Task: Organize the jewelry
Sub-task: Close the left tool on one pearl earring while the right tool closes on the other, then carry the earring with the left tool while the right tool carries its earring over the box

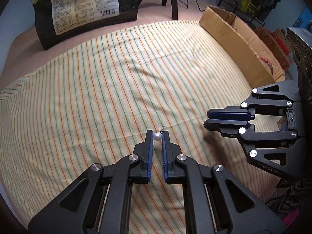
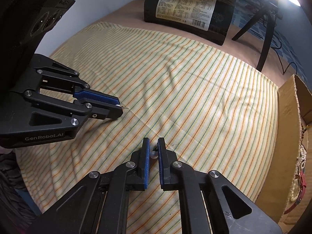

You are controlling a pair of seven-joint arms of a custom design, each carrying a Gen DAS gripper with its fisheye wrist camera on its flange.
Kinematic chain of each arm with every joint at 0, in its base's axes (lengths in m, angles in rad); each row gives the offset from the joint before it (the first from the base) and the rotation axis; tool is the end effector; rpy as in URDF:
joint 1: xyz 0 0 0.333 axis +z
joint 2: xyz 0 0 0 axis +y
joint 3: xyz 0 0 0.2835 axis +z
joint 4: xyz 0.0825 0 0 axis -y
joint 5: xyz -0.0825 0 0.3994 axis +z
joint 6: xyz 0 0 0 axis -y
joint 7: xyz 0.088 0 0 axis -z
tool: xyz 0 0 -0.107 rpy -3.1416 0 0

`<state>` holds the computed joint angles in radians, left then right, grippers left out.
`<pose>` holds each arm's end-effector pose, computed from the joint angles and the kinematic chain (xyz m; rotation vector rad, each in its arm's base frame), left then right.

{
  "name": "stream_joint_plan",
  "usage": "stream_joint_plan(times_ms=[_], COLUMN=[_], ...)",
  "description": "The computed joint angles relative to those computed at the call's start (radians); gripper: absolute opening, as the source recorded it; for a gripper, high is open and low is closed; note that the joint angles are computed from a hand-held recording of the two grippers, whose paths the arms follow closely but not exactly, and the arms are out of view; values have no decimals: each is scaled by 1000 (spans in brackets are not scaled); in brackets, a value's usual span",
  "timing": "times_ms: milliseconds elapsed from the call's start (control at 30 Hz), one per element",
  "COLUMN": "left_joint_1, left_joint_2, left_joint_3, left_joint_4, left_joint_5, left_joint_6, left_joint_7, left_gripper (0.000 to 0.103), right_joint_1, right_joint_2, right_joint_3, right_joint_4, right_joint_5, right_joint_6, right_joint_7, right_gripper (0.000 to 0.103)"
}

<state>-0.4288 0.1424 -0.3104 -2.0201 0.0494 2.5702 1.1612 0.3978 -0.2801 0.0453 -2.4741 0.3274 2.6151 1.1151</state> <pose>0.4622 -0.4167 0.3884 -1.7147 2.4604 -0.6196 0.4519 0.2065 0.3994 -2.4126 1.1951 -0.2066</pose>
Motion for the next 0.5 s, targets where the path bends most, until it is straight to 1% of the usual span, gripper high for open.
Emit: stream_joint_plan(times_ms=[200,500], left_joint_1=[1,-11], left_joint_2=[-40,-53], left_joint_3=[-2,-4], left_joint_4=[-21,12], left_joint_5=[-10,31], left_joint_6=[32,70], left_joint_7=[-15,-78], left_gripper=[7,7], right_joint_1=[-2,-14], right_joint_2=[-35,-106], right_joint_3=[-12,-50], right_joint_4=[-7,-16], right_joint_5=[15,46], right_joint_6=[8,31], right_joint_7=[-5,-13], right_gripper=[6,6])
